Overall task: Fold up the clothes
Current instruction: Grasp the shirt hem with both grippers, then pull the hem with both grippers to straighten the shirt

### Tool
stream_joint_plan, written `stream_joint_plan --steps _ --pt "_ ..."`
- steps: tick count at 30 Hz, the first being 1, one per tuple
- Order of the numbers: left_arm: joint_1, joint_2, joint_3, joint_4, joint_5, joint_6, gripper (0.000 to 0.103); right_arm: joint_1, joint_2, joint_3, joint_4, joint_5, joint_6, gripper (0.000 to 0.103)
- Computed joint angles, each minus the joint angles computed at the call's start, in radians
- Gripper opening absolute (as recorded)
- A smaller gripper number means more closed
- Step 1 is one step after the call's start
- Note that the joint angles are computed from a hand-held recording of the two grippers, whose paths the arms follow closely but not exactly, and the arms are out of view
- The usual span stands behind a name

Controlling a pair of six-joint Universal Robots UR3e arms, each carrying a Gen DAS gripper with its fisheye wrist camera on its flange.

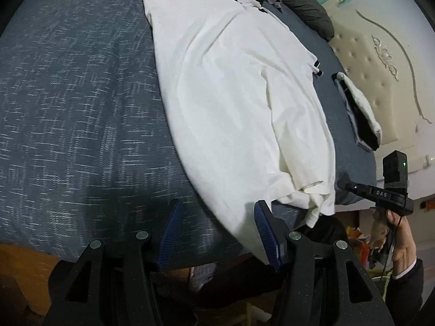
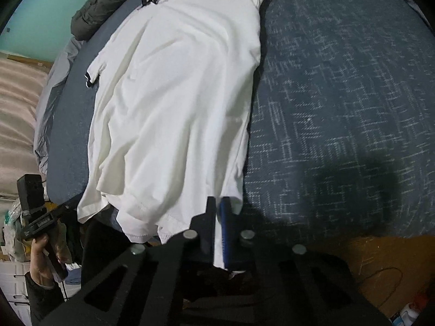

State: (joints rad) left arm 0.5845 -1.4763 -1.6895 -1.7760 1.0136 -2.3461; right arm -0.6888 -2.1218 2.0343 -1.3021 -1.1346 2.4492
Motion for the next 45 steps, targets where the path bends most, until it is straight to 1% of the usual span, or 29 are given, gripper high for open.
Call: stream_joint_plan --steps 3,4,5,6,7,8,9,10,12,13,14,15,17,19,22,23,24,25,26,27,31,35,39,41,43,45 --pt "-0.017 -0.018 0.007 -0.001 -0.005 -0.011 0.058 -0.095 -0.03 -0.044 0.08 0.017 -0.078 0.001" --pt "-0.022 -0.024 0.006 -0.001 -0.007 -0.012 0.056 -0.121 -0.035 -0.061 0.105 0.02 -0.101 0.001" --pt "-0.025 -0.029 0.007 -0.003 -0.009 -0.009 0.052 -0.144 -0.037 -0.08 0.125 0.022 -0.121 0.001" --pt "-0.026 -0.035 0.008 -0.007 -0.01 -0.002 0.044 -0.169 -0.037 -0.1 0.145 0.024 -0.141 0.0" --pt "-0.029 -0.037 0.006 -0.007 -0.01 0.0 0.041 -0.19 -0.037 -0.118 0.163 0.025 -0.159 0.0" --pt "-0.032 -0.036 0.003 -0.001 -0.01 0.001 0.04 -0.209 -0.037 -0.133 0.179 0.024 -0.175 0.0" --pt "-0.033 -0.036 0.0 0.006 -0.009 0.004 0.036 -0.234 -0.035 -0.151 0.198 0.023 -0.196 0.0" --pt "-0.034 -0.036 -0.001 0.011 -0.008 0.006 0.029 -0.25 -0.028 -0.167 0.217 0.024 -0.213 0.0" --pt "-0.036 -0.036 -0.003 0.022 -0.007 0.009 0.017 -0.237 0.004 -0.18 0.256 0.023 -0.238 0.001" --pt "-0.036 -0.034 -0.005 0.028 -0.006 0.011 0.014 -0.222 0.013 -0.177 0.254 0.015 -0.232 0.001" --pt "-0.035 -0.032 -0.007 0.031 -0.006 0.015 0.012 -0.197 0.007 -0.164 0.228 -0.001 -0.203 0.008" --pt "-0.032 -0.03 -0.006 0.027 -0.007 0.023 0.009 -0.145 0.006 -0.143 0.178 -0.02 -0.154 0.029" --pt "-0.026 -0.022 -0.003 0.016 -0.009 0.04 0.006 -0.066 0.017 -0.108 0.105 -0.04 -0.09 0.057" --pt "-0.016 -0.012 0.001 0.003 -0.011 0.061 0.004 -0.002 0.026 -0.071 0.044 -0.047 -0.04 0.057" --pt "0.011 -0.008 0.02 -0.024 -0.018 0.087 0.004 0.066 0.058 -0.027 -0.042 -0.063 0.031 0.057" --pt "0.02 -0.008 0.028 -0.034 -0.02 0.095 0.004 0.082 0.061 -0.014 -0.069 -0.069 0.049 0.052" --pt "0.031 -0.008 0.036 -0.041 -0.021 0.104 0.004 0.092 0.06 -0.002 -0.089 -0.072 0.057 0.038" --pt "0.041 -0.008 0.044 -0.045 -0.019 0.112 0.004 0.096 0.059 0.006 -0.1 -0.071 0.057 0.029" --pt "0.05 -0.01 0.053 -0.051 -0.018 0.121 0.003 0.094 0.058 0.01 -0.101 -0.066 0.05 0.011" --pt "0.064 -0.013 0.066 -0.064 -0.019 0.133 0.003 0.085 0.055 0.012 -0.094 -0.057 0.039 0.004" --pt "0.112 -0.023 0.132 -0.12 -0.018 0.183 0.003 0.009 0.012 -0.03 -0.02 -0.022 -0.046 0.003" --pt "0.16 -0.041 0.205 -0.18 -0.007 0.239 0.003 -0.12 0.002 -0.144 0.102 0.005 -0.15 0.003" --pt "0.176 -0.064 0.234 -0.174 0.011 0.242 0.003 -0.22 0.017 -0.234 0.172 0.008 -0.227 0.003" --pt "0.171 -0.083 0.237 -0.147 0.024 0.224 0.003 -0.262 0.0 -0.228 0.179 0.0 -0.252 0.003" --pt "0.166 -0.103 0.241 -0.124 0.036 0.206 0.003 -0.27 -0.004 -0.208 0.152 -0.007 -0.241 0.003" --pt "0.161 -0.12 0.256 -0.127 0.036 0.186 0.003 -0.274 0.005 -0.173 0.096 -0.017 -0.224 0.003"
